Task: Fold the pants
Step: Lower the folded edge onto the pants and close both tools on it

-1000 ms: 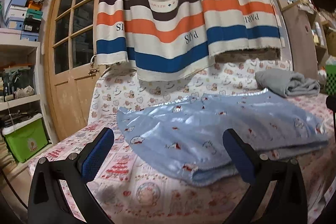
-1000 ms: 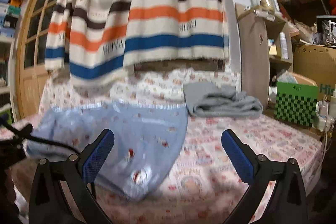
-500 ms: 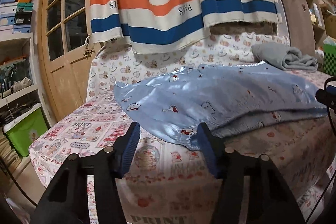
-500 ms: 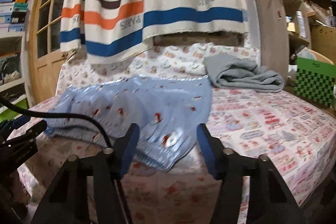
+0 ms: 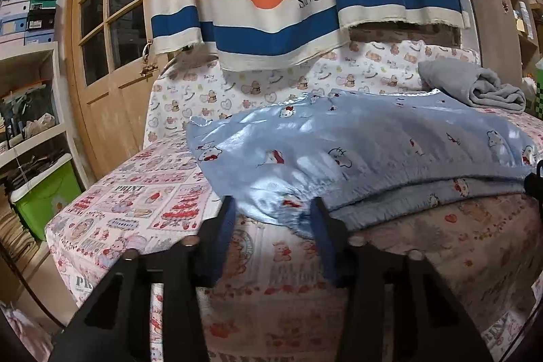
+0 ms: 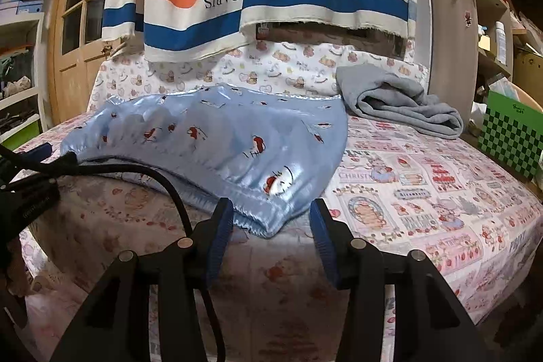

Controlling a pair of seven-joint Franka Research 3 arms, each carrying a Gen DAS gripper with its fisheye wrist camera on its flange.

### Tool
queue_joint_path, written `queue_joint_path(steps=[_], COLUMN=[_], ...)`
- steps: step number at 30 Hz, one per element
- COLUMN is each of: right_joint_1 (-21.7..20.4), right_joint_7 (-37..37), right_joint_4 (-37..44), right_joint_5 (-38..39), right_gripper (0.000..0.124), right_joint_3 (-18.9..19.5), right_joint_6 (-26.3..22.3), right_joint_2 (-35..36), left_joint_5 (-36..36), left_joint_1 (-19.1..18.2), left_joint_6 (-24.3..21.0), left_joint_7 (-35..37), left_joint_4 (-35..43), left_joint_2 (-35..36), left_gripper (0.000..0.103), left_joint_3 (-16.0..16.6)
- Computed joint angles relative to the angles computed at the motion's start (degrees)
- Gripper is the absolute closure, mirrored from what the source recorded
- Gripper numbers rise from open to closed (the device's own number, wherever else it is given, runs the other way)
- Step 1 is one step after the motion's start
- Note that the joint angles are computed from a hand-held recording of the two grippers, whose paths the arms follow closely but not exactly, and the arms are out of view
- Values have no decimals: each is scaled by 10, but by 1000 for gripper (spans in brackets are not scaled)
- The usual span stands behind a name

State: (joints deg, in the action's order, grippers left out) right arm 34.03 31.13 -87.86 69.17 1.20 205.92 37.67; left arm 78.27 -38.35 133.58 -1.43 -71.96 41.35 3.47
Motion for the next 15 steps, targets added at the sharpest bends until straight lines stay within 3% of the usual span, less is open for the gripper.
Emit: queue_joint_path(steps=[2,5,7,8,9,11,14,15], right_joint_1=[20,12,2,-3,-8,-21,-43,-41], right_joint_7=[-70,-120,-119,-125,-134,-114,-15,-2], right_joint_4=[40,77,79,82,84,67,12,3], right_joint_5=[81,128,119,120,123,90,-14,-23], right_gripper=[84,89,97,103,109,114,118,118], right_joint_3=[-22,-8,6,12,19,36,63,61], right_joint_6=[-6,-3,1,3,4,4,23,25], right_joint_2=[14,27,28,29,29,22,3,-3], left_joint_5=[-3,-7,-7,-3,4,16,49,59], left_joint_1=[-1,-2,-1,-1,-1,1,-11,-15], left_joint_6=[-5,-8,-3,2,11,28,20,10], left_joint_7=[10,12,-1,-10,-20,-31,-52,-57], left_joint_4=[11,21,17,12,4,-9,-30,-37], left_joint_2=[7,13,9,5,0,-9,-24,-29], left_gripper=[65,63,64,73,90,96,97,103], left_joint_3=[0,3,6,8,9,7,9,9])
